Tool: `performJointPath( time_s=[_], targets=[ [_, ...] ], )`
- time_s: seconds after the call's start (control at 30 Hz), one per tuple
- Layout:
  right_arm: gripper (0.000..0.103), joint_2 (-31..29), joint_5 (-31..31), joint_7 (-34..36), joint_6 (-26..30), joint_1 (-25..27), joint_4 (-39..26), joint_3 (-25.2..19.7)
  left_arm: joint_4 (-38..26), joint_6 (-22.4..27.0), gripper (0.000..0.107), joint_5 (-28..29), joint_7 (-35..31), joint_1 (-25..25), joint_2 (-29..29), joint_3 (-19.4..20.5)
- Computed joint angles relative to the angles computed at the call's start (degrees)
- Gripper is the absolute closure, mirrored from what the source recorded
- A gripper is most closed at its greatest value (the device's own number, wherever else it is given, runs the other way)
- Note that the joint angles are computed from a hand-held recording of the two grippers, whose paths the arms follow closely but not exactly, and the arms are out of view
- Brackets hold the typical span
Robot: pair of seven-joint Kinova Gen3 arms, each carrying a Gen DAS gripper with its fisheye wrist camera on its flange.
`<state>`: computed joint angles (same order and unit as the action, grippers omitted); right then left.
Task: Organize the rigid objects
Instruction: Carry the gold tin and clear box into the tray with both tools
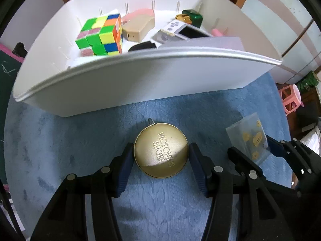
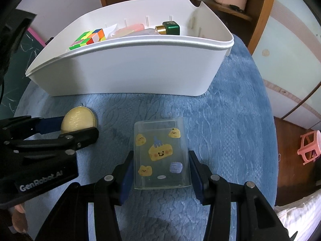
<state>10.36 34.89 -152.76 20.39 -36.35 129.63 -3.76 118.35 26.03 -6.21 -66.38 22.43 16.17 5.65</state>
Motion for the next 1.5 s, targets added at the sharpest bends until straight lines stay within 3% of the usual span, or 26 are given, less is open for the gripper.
performJointPath(
  time_s=[0.1,0.33,0.5,0.67,0.87,1.03,1.17,1.5],
  targets=[
    [0.053,-1.68,-3.37,3.50,0.42,1.85,0.09,-1.44,0.43,1.52,0.049,-2.14,0.86,1.65,-3.06,-0.14],
    [0.053,-10.76,-8.24,7.18,5.03,4.20,0.23,-6.33,0.19,8.05,0.049,0.01,-3.37,-1.93,-12.53,2.26],
    [0.053,-17.98,-13.03,13.43,10.23,6.70,-2.33,-9.15,-4.06,15.00,0.049,2.25,-7.59,-5.89,-19.56,2.02],
    [0.053,-21.92,-13.61,17.62,15.91,10.16,-8.98,-11.33,-10.83,18.83,0.049,1.03,-10.81,-9.81,-22.25,1.51],
    [0.053,-23.08,-16.10,25.87,20.24,14.13,-20.21,-10.91,-20.20,20.42,0.049,-2.41,-12.13,-12.43,-20.85,2.06],
    [0.053,-20.28,-12.55,27.21,22.30,17.22,-28.75,-13.18,-26.36,20.28,0.049,-3.84,-13.18,-13.15,-17.51,1.73],
    [0.053,-16.18,-10.27,26.79,22.68,16.91,-34.06,-12.52,-30.44,20.88,0.049,-2.07,-15.07,-13.20,-13.30,0.86],
    [0.053,-0.16,-19.70,31.83,23.47,13.82,-42.99,-4.39,-38.99,24.10,0.049,5.70,-23.42,-14.25,3.21,-0.82]
  ],
)
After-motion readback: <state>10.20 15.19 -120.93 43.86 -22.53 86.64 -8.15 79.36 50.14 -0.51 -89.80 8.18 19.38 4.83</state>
